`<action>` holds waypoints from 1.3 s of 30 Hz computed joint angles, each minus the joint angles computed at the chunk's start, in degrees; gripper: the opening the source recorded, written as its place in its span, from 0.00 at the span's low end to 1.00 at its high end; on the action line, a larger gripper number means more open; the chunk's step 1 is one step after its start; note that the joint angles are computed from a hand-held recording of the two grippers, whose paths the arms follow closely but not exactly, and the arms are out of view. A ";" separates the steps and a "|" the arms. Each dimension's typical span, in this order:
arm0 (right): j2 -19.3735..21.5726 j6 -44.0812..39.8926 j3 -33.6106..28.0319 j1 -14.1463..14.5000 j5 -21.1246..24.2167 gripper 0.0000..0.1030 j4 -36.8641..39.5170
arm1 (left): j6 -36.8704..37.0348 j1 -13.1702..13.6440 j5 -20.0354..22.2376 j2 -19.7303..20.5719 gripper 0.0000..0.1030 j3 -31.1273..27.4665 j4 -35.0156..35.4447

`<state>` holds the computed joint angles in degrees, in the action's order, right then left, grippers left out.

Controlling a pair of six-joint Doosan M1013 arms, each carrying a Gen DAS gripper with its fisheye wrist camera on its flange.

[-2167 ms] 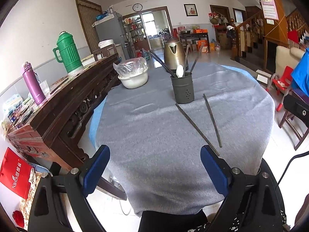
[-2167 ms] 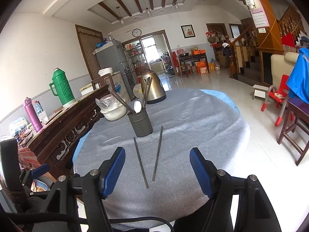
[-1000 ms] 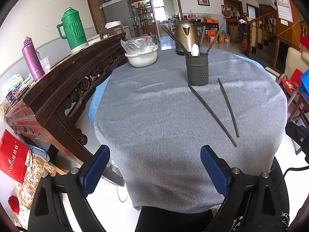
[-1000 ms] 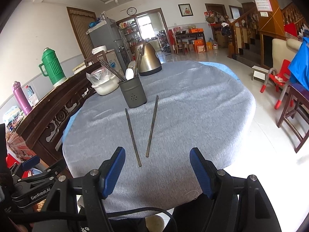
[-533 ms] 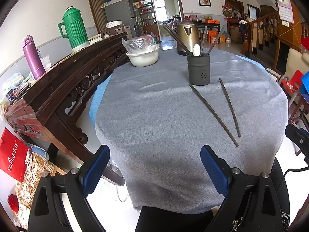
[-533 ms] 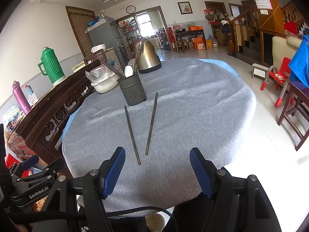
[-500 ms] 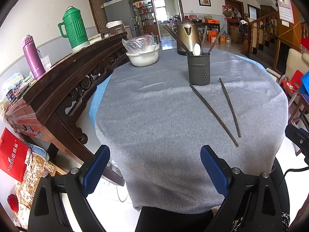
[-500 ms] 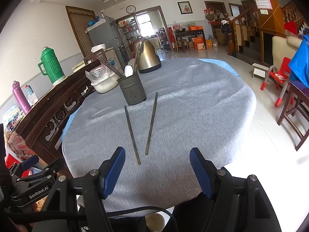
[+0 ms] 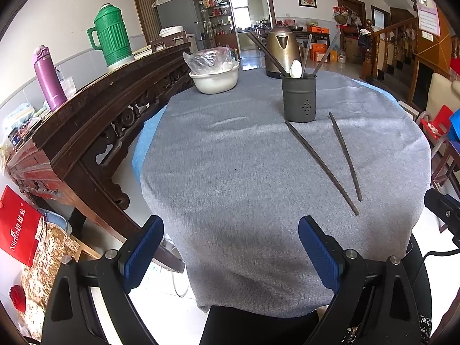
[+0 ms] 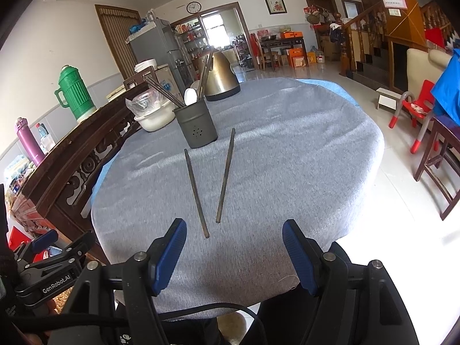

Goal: Organize utensils
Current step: 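Move both open grippers toward the two dark chopsticks on the cloth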

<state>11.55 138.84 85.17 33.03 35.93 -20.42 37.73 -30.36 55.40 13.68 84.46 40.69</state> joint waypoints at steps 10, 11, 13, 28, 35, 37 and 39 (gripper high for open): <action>0.17 -0.83 -0.12 -0.20 0.55 0.70 1.49 | 0.10 0.31 0.11 0.21 0.92 -0.11 -0.81; 0.23 -0.87 -0.17 -0.20 0.58 0.70 1.54 | 0.11 0.33 0.13 0.23 0.92 -0.12 -0.87; 0.28 -1.11 -0.24 -0.22 0.67 0.70 1.78 | 0.11 0.38 0.09 0.18 0.92 -0.04 -0.94; 0.30 -0.40 -0.22 -0.38 0.84 0.70 1.72 | 0.01 0.50 0.07 0.13 0.92 0.13 -1.18; 0.34 -0.07 -0.14 -0.59 0.94 0.70 1.84 | 0.47 0.61 0.27 0.28 0.92 0.01 -1.65; 0.42 -0.19 -0.23 -0.59 1.05 0.70 1.90 | 0.66 0.68 0.26 0.36 0.92 -0.03 -1.89; 0.61 -0.49 -0.48 -0.56 1.34 0.70 2.09 | 0.84 0.75 0.26 0.43 0.92 -0.08 -2.13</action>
